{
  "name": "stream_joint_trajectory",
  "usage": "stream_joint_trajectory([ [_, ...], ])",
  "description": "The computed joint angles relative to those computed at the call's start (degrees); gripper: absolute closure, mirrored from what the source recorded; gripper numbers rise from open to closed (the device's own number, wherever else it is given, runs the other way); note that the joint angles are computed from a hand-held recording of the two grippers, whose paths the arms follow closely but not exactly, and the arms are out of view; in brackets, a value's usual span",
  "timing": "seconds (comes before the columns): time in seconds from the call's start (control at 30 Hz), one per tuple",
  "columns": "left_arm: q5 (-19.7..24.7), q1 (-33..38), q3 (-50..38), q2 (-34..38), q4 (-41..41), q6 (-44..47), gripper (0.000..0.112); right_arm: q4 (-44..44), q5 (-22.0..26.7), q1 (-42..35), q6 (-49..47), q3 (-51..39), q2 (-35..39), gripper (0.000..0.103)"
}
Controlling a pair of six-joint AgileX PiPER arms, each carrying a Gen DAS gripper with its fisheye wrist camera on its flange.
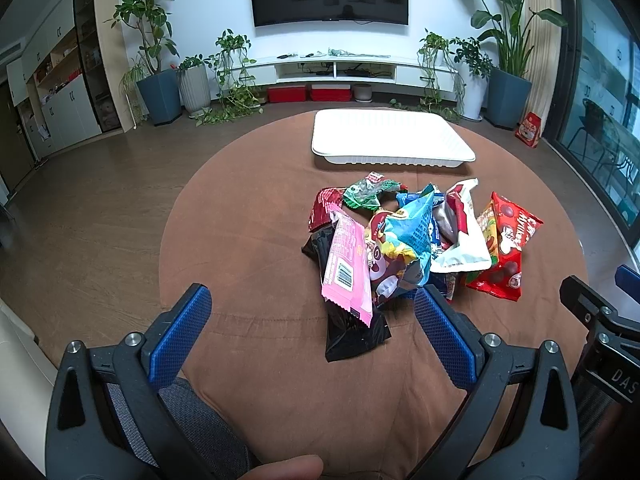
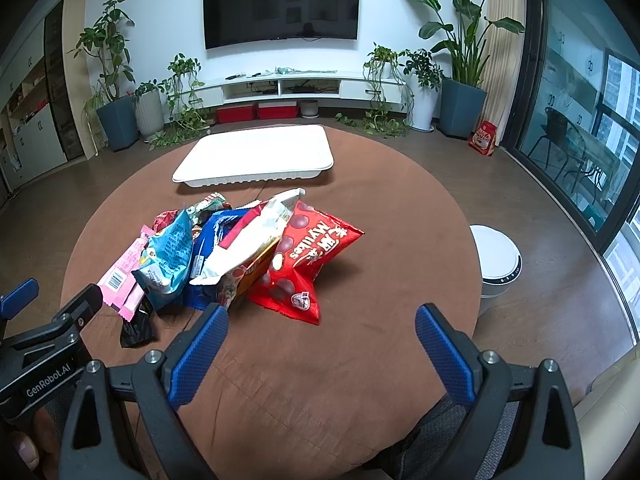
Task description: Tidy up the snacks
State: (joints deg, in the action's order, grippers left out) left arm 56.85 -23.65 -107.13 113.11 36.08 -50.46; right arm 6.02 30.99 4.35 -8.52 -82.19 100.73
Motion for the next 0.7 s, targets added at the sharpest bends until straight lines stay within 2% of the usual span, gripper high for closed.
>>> stream_joint_trajectory([
  [0.27,-0.75,0.06,1.21,-0.3,-0.12,-0.13,0.01,1.19,-0.53,0.0,-1.1,0.63,0.41,0.006],
  [0.33,-0.32,-0.17,1.12,0.06,0.93,0.02,0.01,3.94,-0.29,-0.42,-3.83,0.77,0.93,0.006],
  [0.4,-1.78,0.16,2.73,-0.49,0.77,1.3,0.01,8.67,1.73,-1.56,-8.25,-0.05,1.78,0.006],
  [0.47,-4.85,1.68,5.26,-1.61,-2.78,4.02,0.01,13.71,4.89,-3.26,-13.2,-1.71,3.08,0.006],
  [0.57,-14.15,6.62,12.8,-5.31,-17.03,12.73,0.01,22.74,11.05,-6.82,-20.89,-4.91,6.01,0.006],
  [0.63,-13.78,8.22,13.71,-4.85,-22.98,18.52,0.01,29.11,18.25,-10.36,-23.96,-9.48,9.41,0.009],
  [0.7,-11.86,8.79,13.22,-3.18,-27.64,27.06,0.01,32.0,26.63,-13.11,-22.75,-17.24,14.09,0.015],
])
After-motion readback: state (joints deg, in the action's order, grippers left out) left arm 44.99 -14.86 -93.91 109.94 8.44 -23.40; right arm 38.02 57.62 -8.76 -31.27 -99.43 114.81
